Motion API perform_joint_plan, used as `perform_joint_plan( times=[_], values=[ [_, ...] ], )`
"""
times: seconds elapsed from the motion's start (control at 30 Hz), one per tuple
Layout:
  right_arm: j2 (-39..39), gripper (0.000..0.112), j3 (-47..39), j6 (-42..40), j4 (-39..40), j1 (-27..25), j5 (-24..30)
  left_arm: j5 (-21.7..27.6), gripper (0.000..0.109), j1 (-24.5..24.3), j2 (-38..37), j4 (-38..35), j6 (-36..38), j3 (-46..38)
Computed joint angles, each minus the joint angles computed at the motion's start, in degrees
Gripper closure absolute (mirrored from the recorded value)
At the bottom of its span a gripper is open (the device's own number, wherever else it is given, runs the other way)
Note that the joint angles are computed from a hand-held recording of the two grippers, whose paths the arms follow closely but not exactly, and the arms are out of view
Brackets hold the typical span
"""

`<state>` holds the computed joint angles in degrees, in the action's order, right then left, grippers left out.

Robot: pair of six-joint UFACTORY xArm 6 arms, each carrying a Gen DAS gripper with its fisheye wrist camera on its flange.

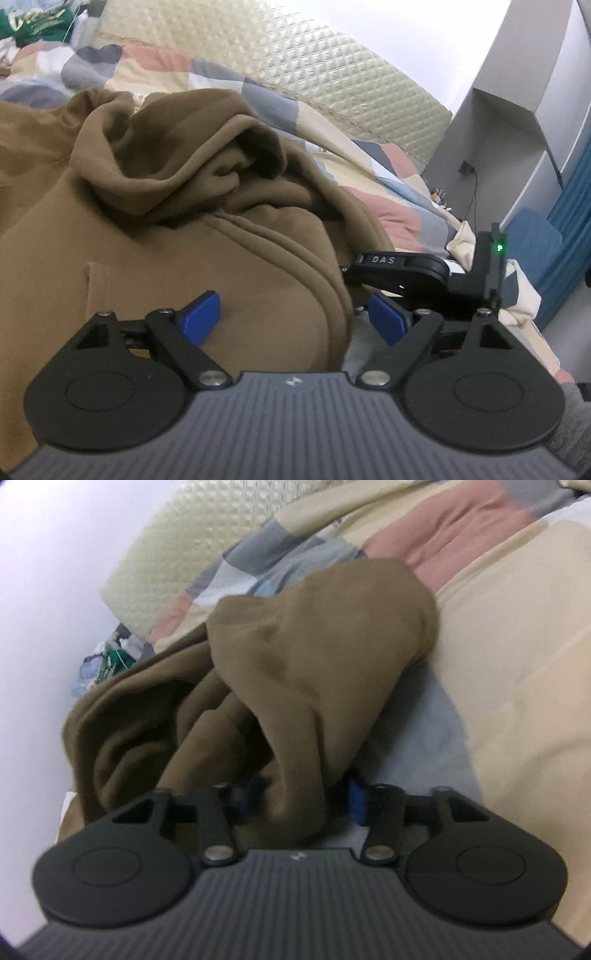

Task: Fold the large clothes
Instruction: 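Grasp a sleeve with the right gripper while the left gripper grasps the hood fabric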

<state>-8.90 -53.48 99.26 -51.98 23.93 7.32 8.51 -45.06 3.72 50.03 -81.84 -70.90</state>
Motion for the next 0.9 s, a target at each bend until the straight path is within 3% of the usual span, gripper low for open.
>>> perform_joint_plan(
  times=[0.1,0.17,0.4,0.57,0.73,0.9],
  values=[
    [0.5,0.088,-1.57,0.07,-0.5,0.68,3.97,-2.5,0.02,1.09,0.3,-0.16,-0.74,0.62],
    [-1.05,0.094,-2.32,3.41,-5.51,1.18,6.72,-3.49,0.02,1.5,0.23,-0.73,-1.15,0.92],
    [-5.85,0.098,-9.06,-4.13,-8.18,2.04,20.12,-7.35,0.02,2.98,-0.96,-2.36,-3.96,2.87],
    [-3.73,0.099,-18.3,-8.64,-8.64,-2.87,27.54,-10.35,0.02,3.34,-0.61,-6.59,-1.32,3.18],
    [5.16,0.099,-28.86,-17.56,-5.01,-10.2,25.21,-9.95,0.02,2.29,0.5,-15.34,8.35,2.78],
    [12.3,0.098,-31.21,-21.4,-3.28,-13.21,25.42,-11.28,0.02,2.86,1.81,-11.37,5.2,1.64]
  ],
)
